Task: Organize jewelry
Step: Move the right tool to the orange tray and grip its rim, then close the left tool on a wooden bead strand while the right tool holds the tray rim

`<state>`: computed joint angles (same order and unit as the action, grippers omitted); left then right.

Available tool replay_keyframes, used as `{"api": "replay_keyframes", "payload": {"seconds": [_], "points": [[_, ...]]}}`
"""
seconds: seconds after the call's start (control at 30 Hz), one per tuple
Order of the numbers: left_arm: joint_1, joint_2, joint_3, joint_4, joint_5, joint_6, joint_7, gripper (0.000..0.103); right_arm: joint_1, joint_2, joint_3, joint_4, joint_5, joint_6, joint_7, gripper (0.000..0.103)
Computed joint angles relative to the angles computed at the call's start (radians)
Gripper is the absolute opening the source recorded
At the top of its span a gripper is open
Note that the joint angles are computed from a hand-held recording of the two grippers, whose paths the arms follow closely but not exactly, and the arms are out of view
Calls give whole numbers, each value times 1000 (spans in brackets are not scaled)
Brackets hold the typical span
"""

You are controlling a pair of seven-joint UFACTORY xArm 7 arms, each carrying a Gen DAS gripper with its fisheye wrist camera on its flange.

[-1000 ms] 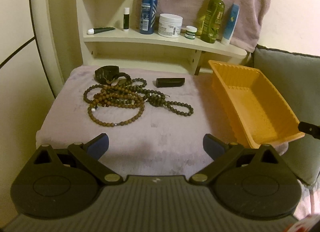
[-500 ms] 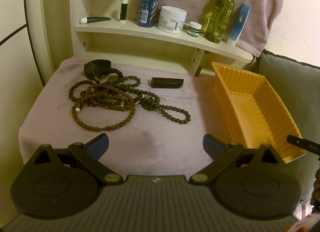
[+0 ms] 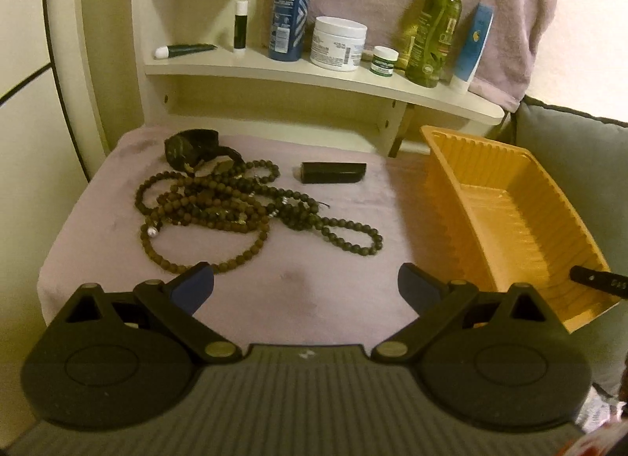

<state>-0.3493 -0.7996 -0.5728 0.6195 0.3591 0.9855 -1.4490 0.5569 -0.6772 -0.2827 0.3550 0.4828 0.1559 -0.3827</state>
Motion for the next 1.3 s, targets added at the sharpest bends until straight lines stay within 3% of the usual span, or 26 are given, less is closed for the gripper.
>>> {"api": "replay_keyframes", "payload": {"seconds": [0.2,0.4,0.5,0.57,0.77,0.9,1.1,1.3], "points": [[-8,-64,8,-50,23,32,29,95,-105,-34,144,-14,-85,-8,83,5],[-16,-144,32,-144,59,59,110,85,-197,-51,275,-5,-215,0,199,5],[-16,-196,62,-207,67,52,142,79,-218,-53,309,3,-265,12,248,5],[-11,-225,93,-249,69,33,173,65,-235,-55,332,6,-298,19,279,5],[17,-284,171,-352,52,-59,266,40,-276,-60,391,13,-380,46,367,5],[27,-328,200,-390,23,-98,334,40,-287,-57,415,24,-423,64,412,4],[25,-403,194,-428,-30,-101,387,35,-281,-47,430,36,-463,67,450,3],[18,-429,188,-429,-56,-80,445,11,-275,-46,425,37,-484,68,466,3]]}}
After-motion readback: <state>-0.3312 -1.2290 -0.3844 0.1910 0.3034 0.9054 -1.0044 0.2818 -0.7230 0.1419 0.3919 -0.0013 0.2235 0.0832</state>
